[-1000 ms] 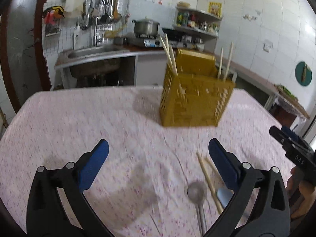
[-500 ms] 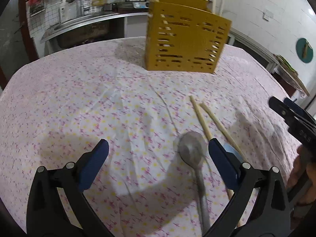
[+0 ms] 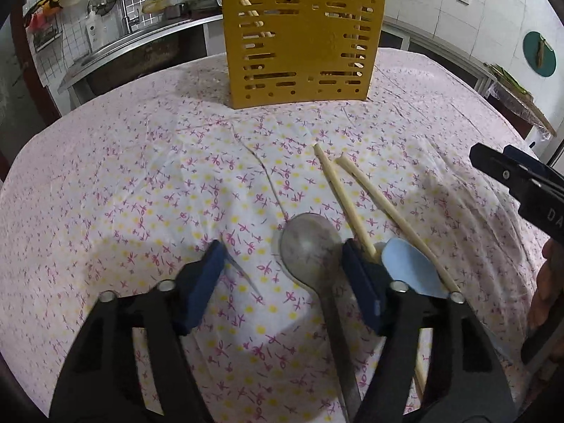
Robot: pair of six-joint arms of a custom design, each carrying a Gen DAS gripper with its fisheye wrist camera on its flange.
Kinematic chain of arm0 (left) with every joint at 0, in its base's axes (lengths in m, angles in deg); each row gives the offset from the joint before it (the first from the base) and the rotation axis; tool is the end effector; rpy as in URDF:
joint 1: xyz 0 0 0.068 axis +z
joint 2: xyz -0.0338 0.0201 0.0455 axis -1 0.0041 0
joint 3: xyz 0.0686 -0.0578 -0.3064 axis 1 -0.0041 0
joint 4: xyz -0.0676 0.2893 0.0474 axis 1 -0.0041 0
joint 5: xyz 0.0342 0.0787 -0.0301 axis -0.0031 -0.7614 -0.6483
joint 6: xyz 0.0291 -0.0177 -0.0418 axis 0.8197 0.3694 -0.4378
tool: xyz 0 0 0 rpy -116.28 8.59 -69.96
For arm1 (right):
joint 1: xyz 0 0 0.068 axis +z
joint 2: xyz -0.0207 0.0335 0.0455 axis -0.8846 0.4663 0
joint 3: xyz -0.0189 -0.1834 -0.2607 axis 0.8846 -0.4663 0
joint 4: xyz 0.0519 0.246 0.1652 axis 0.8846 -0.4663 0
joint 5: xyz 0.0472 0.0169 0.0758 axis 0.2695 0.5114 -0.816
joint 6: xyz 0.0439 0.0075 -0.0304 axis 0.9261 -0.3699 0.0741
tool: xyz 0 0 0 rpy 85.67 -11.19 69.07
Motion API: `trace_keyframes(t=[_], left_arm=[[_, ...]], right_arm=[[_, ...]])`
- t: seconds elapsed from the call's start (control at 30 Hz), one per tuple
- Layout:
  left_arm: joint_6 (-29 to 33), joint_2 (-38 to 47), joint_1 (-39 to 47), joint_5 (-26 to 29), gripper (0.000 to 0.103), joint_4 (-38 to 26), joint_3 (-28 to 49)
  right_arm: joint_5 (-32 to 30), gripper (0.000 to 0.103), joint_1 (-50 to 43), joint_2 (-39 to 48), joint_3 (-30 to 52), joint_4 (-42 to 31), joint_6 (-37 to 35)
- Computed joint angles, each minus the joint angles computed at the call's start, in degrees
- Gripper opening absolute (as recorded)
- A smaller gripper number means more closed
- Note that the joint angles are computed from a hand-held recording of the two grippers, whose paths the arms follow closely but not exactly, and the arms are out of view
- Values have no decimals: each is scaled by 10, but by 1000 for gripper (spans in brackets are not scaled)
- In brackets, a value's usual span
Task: Organize utensils
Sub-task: 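Return both tools to the table and close the left tool on the large metal spoon, then grasp and lift a wooden chopstick with the right tool while the left holds the spoon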
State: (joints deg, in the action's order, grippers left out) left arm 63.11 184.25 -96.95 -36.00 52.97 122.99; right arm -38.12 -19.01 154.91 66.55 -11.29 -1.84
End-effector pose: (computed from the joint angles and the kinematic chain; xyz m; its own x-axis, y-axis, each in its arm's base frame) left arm 0.3337 -0.0538 0.0930 -0.6226 0.5044 -0.5983 0.6341 0.7732 -0.0080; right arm 0.2208 0.1731 0.0956 -0.5254 0.3881 -0.7572 0.4764 0.8715 0.1161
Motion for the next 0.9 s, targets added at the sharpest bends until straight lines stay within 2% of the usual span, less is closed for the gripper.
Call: trace_keyframes(t=[0.13,0.17,0.23,0.3,0.43,0.47,0.7,0.73,0.87,0.9], left_arm=[[0,0,4,-4,36,3,5],[2,-1,6,-3,33,1,6],[7,1,9,3,33,-7,11],[13,2,10,5,33,-10,14],[24,8,19,16,33,-29,31],[26,8,20,16,33,-29,31],[36,20,31,22,33,-36,46],[37,19,29,20,33,-32,44],[37,19,31,24,33,-31,42],[38,19,31,25,33,-31,42]], right_arm=[[-11,84,12,21,27,-4,-17],[-17,84,14,26,34,-1,-25],[-30,81,16,38,49,1,-39],[-39,72,16,52,71,-8,-55],[-58,65,19,83,111,-23,-93],[-67,60,18,91,121,-25,-104],[-121,42,8,121,156,-38,-129],[-125,42,7,124,159,-42,-131],[-124,23,6,125,163,-52,-130],[-126,15,4,122,160,-51,-129]])
